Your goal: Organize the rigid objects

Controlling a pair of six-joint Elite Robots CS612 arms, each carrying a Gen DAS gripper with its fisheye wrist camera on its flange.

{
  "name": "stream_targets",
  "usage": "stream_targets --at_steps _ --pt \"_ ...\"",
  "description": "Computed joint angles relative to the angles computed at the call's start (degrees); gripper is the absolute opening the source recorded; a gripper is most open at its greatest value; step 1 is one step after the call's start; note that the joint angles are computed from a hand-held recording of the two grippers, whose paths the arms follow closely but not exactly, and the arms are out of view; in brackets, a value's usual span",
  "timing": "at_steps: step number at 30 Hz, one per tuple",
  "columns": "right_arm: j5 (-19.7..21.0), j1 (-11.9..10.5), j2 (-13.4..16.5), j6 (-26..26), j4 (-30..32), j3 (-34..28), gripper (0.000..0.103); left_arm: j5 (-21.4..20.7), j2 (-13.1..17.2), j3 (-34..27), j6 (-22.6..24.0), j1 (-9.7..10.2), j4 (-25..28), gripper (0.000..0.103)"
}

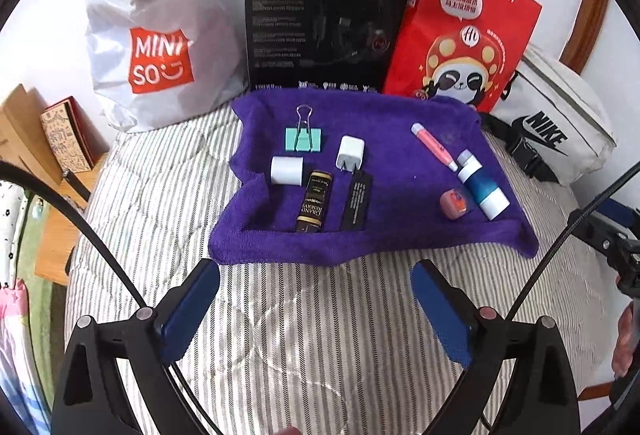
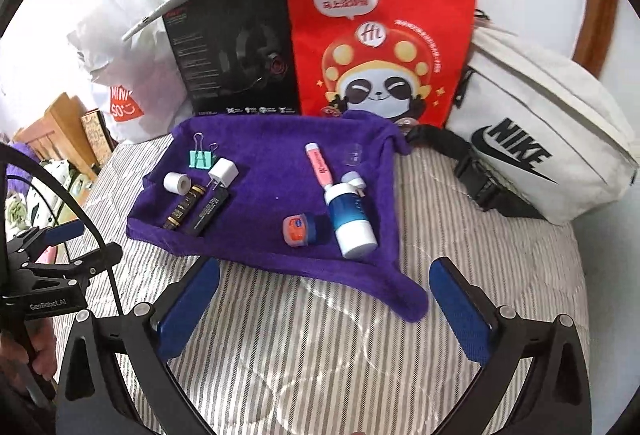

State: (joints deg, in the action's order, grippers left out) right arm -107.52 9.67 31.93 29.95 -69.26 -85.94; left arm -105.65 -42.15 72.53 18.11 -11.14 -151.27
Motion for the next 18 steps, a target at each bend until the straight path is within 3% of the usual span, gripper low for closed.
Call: stream_targets --at_steps 18 --pt "-3.58 2.08 -0.62 3.44 4.96 -4.15 0.103 1.70 -5.34 7.41 0.57 0.14 -6.45 0.097"
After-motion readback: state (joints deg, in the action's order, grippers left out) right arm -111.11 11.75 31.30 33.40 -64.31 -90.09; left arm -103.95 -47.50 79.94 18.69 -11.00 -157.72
